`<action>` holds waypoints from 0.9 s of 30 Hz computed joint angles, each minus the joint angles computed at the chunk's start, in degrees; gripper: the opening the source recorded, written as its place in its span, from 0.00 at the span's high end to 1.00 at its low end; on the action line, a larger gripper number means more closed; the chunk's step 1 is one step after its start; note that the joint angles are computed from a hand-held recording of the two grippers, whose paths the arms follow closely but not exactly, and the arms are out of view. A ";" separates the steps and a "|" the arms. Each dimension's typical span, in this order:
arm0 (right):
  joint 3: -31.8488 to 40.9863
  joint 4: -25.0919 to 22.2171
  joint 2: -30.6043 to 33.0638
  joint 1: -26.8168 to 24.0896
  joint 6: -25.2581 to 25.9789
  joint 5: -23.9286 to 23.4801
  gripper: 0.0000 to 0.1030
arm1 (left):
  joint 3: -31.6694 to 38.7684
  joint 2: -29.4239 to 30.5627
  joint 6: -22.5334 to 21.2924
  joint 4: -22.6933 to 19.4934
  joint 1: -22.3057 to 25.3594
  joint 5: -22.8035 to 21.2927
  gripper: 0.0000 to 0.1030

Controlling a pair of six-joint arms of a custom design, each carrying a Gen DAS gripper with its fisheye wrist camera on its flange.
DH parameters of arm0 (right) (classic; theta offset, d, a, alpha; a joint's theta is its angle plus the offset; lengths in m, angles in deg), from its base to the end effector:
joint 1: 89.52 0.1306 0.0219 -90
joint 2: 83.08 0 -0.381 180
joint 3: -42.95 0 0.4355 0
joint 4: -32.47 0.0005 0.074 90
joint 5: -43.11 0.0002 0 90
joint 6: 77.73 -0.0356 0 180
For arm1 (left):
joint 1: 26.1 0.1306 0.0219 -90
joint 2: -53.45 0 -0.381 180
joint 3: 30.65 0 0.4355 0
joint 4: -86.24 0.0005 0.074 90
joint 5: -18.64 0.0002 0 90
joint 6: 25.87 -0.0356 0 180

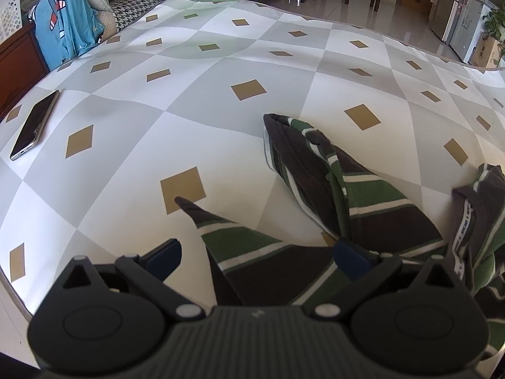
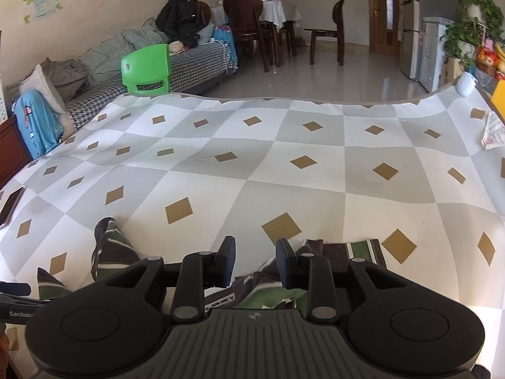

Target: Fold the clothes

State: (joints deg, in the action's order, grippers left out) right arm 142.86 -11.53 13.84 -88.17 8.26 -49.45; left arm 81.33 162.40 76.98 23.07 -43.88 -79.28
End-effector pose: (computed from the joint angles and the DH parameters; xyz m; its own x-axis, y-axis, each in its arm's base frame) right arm 0.5851 0.0149 0.4595 -0.6584 0.0544 -0.7507 -0.0112 0.9966 0.0820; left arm 0.6058 -0.1896 0.4191 -0.8579 0.0438 -0.5120 0.0475 0.9989 0.0058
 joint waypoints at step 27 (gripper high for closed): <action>6.93 -28.27 6.61 1.57 46.35 -32.70 0.43 | 7.01 4.73 3.63 -3.54 0.75 -1.06 0.00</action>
